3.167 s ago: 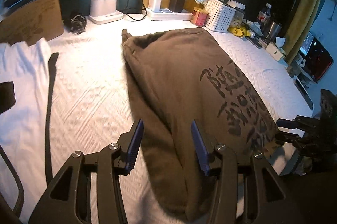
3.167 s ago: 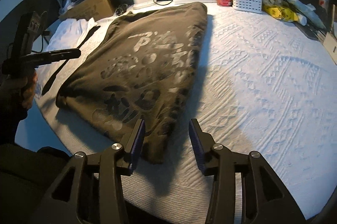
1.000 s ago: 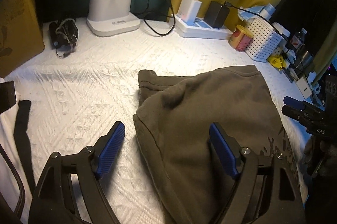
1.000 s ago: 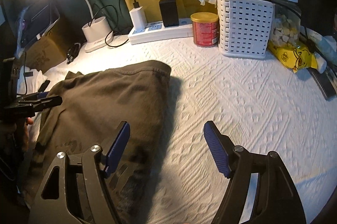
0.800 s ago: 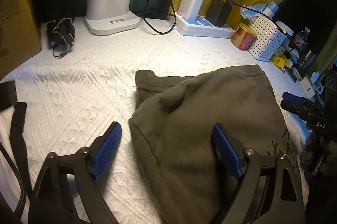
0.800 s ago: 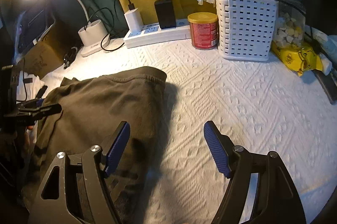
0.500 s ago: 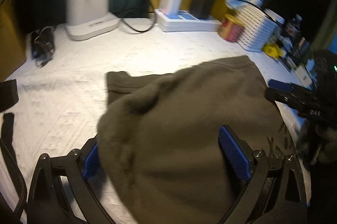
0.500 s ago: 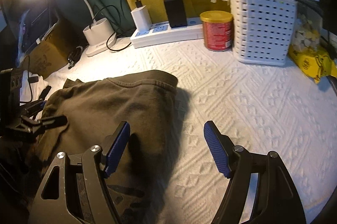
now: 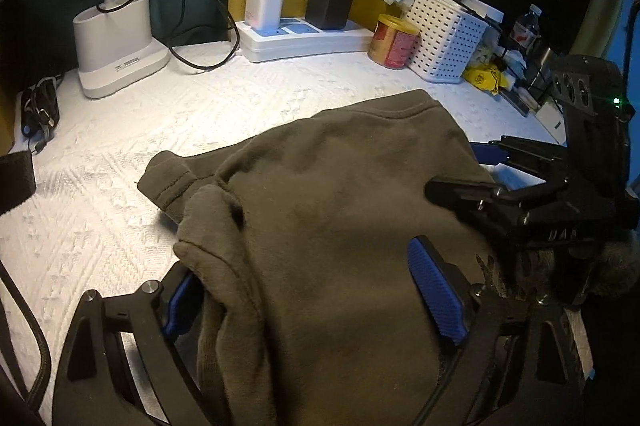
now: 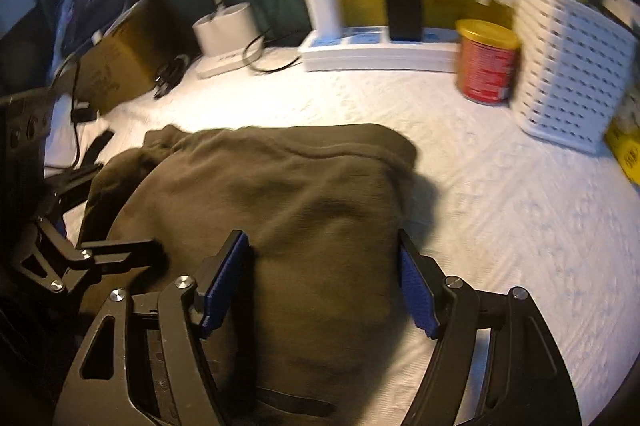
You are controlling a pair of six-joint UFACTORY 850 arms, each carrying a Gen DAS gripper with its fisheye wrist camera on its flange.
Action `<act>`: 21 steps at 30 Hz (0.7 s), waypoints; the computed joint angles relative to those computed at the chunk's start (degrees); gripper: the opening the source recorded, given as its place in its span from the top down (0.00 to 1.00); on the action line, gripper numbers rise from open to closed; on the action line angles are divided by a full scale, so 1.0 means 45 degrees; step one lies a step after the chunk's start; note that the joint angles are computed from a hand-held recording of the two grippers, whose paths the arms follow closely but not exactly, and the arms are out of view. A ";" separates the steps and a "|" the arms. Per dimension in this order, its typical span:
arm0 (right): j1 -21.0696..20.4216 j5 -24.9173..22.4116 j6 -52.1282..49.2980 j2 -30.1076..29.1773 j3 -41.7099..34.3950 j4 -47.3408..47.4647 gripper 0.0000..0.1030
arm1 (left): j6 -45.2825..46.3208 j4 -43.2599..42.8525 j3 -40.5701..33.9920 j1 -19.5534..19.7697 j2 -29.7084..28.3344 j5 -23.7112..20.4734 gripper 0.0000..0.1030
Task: Fold small clothes
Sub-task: 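Grasp the folded shirt edge with both grippers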
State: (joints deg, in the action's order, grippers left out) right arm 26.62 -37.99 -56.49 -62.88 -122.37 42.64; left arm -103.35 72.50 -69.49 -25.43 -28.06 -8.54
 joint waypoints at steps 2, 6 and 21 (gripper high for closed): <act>0.0102 0.0181 -0.0190 0.0124 0.0208 -0.0188 0.27 | 0.0686 -0.0559 -0.0097 -0.0062 -0.0063 -0.0124 0.13; 0.0050 -0.0447 -0.0957 0.0054 0.0102 0.0364 0.47 | 0.1352 -0.0995 -0.0191 -0.0135 -0.0104 -0.0161 0.26; -0.0037 -0.0753 -0.1993 0.0642 0.1114 0.1271 0.77 | -0.3902 0.3808 0.0071 -0.0406 0.0092 0.0295 0.71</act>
